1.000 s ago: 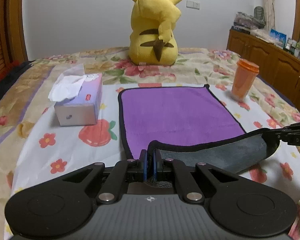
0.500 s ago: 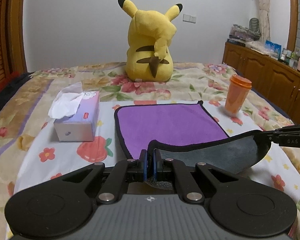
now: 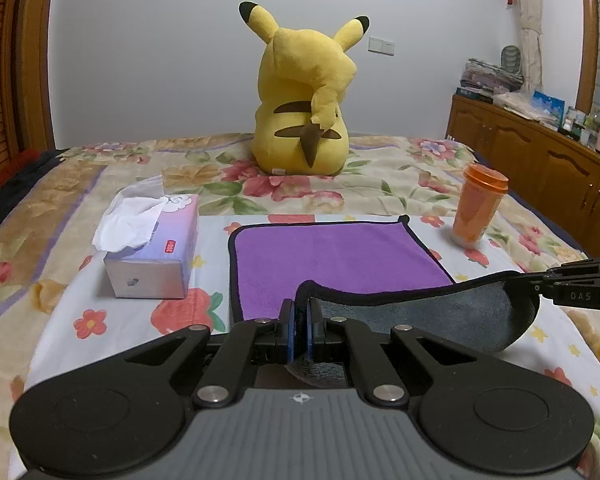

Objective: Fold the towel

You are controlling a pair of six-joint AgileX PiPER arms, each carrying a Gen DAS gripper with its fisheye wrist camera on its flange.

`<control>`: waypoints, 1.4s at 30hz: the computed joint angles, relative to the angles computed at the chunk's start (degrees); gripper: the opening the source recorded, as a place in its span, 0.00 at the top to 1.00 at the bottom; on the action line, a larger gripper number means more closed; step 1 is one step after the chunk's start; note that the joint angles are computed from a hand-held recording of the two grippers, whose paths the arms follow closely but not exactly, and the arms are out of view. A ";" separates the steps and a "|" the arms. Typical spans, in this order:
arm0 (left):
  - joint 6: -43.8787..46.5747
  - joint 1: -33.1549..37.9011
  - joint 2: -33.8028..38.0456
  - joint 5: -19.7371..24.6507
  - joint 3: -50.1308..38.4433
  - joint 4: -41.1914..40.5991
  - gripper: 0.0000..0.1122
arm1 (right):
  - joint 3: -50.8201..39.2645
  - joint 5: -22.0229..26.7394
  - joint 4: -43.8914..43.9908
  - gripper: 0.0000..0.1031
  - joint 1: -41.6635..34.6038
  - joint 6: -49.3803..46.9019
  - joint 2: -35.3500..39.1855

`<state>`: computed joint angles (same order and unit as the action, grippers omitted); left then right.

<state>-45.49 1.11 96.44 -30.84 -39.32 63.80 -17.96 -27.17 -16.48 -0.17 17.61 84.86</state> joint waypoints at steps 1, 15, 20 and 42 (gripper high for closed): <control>-0.07 -0.02 0.18 0.04 -0.23 -0.04 0.92 | -0.15 -0.03 -0.22 0.95 -0.13 0.03 0.23; 0.44 -0.78 2.77 0.53 -2.87 -0.89 0.93 | -2.22 -1.21 -1.39 0.95 -1.33 -1.07 3.63; 1.69 -2.00 5.13 1.48 -5.24 -2.10 0.93 | -3.17 -1.65 -2.07 0.95 -1.76 -1.30 5.10; 4.99 -3.81 9.57 2.37 -9.26 -5.08 0.93 | -7.28 -3.34 -7.56 0.95 -4.05 0.21 9.88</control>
<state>-40.50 -2.70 106.01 -28.48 -48.58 58.72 -25.24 -30.51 -24.05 -4.22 17.82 94.73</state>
